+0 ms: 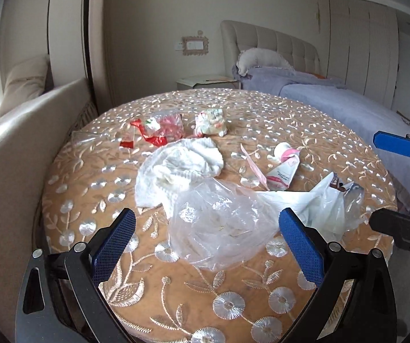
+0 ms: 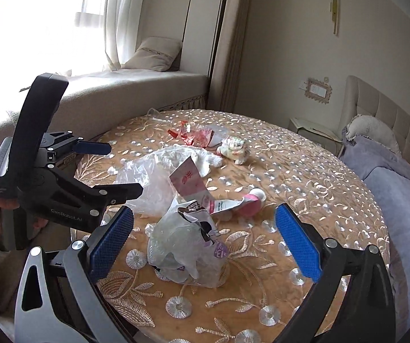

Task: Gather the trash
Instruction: 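Grasp a clear plastic bag with the left tool while the right grasps a printed bag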

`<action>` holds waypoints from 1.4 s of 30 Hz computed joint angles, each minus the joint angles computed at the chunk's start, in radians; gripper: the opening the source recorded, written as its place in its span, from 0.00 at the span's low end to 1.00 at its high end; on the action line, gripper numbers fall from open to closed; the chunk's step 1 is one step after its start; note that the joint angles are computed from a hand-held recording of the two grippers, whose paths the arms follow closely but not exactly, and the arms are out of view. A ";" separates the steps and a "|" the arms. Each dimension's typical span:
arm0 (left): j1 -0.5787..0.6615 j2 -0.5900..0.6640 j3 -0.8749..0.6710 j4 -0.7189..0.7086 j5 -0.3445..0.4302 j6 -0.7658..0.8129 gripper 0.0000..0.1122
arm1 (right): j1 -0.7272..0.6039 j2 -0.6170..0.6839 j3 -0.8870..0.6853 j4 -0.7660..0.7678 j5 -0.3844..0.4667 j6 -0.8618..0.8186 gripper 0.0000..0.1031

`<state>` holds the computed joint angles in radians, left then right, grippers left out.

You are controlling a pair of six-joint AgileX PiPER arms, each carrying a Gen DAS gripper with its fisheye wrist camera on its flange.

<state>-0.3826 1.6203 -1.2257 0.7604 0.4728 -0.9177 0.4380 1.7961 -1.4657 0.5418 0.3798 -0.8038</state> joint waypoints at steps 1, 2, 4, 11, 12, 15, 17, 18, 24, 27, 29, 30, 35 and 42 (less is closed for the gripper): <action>0.013 0.007 -0.005 -0.034 -0.011 0.032 0.88 | 0.002 0.016 -0.015 -0.009 0.014 0.009 0.96; 0.023 0.013 -0.010 -0.061 -0.019 0.060 0.88 | 0.005 0.027 -0.024 -0.012 0.026 0.015 0.96; 0.029 0.030 -0.027 -0.084 -0.017 0.094 0.88 | 0.002 0.051 -0.050 -0.015 0.052 0.019 0.96; 0.066 0.084 -0.080 -0.286 -0.036 0.317 0.87 | 0.012 0.112 -0.119 -0.065 0.094 0.073 0.96; 0.070 0.090 -0.083 -0.300 -0.036 0.331 0.87 | 0.011 0.123 -0.133 -0.077 0.106 0.085 0.96; 0.101 0.112 -0.106 -0.472 -0.035 0.494 0.86 | 0.005 0.147 -0.165 -0.082 0.136 0.099 0.96; 0.126 0.126 -0.119 -0.632 -0.031 0.642 0.80 | 0.005 0.162 -0.185 -0.099 0.153 0.118 0.96; 0.131 0.133 -0.123 -0.678 -0.030 0.687 0.77 | 0.005 0.168 -0.192 -0.101 0.163 0.119 0.96; 0.132 0.131 -0.102 -0.688 -0.061 0.702 0.72 | -0.005 0.206 -0.240 -0.084 0.219 0.121 0.91; 0.141 0.132 -0.100 -0.790 -0.065 0.792 0.64 | -0.005 0.227 -0.265 -0.106 0.245 0.144 0.65; 0.137 0.132 -0.102 -0.781 -0.065 0.794 0.62 | -0.006 0.235 -0.273 -0.111 0.255 0.155 0.60; 0.135 0.131 -0.101 -0.777 -0.067 0.795 0.61 | -0.007 0.233 -0.269 -0.108 0.252 0.152 0.56; 0.106 0.113 -0.090 -0.652 -0.064 0.677 0.48 | -0.014 0.203 -0.225 -0.057 0.224 0.107 0.50; 0.032 0.025 -0.069 -0.357 0.028 0.398 0.46 | -0.032 0.127 -0.155 0.088 0.198 -0.024 0.50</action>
